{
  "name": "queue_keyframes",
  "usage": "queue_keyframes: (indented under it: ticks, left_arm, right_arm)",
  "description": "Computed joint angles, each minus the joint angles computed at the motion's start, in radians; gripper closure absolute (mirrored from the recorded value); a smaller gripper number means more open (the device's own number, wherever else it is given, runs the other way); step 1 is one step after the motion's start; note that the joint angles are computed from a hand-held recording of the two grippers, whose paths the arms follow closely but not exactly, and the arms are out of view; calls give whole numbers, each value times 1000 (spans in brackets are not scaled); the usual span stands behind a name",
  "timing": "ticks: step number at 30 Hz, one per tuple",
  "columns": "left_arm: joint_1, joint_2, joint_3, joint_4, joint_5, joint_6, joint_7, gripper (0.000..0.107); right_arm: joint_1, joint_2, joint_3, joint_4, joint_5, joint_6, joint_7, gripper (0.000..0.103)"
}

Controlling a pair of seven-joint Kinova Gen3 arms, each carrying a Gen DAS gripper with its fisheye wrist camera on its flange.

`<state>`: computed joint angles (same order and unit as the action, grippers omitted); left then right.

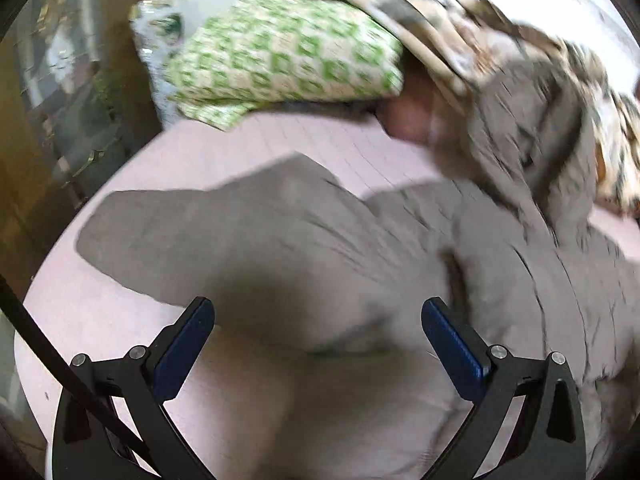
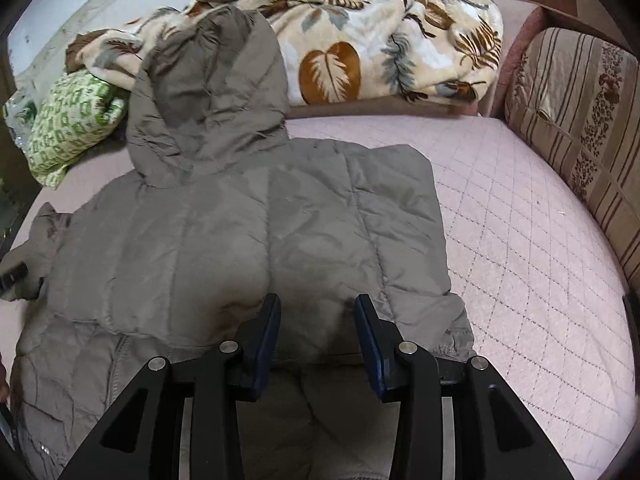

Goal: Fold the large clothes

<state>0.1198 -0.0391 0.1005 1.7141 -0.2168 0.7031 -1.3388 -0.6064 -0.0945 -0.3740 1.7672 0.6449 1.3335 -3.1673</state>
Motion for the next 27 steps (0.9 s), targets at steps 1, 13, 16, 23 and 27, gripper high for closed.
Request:
queue_keyframes:
  ticks: [1, 13, 16, 23, 27]
  left_arm:
    - [-23, -6, -7, -1, 32, -5, -28, 4]
    - [-533, 116, 25, -158, 409, 139, -270, 4]
    - [-672, 175, 33, -205, 523, 197, -319, 4]
    - [-968, 306, 126, -254, 808, 259, -429, 31]
    - [-968, 358, 74, -256, 966, 261, -532, 34]
  right_arm:
    - [-1, -5, 1, 2, -4, -10, 4, 62]
    - [-14, -3, -24, -8, 31, -18, -12, 62]
    - [-20, -3, -22, -9, 34, -27, -3, 62]
    - [-23, -1, -20, -5, 35, -35, 0, 62]
    - [-25, 7, -15, -10, 35, -35, 3, 62]
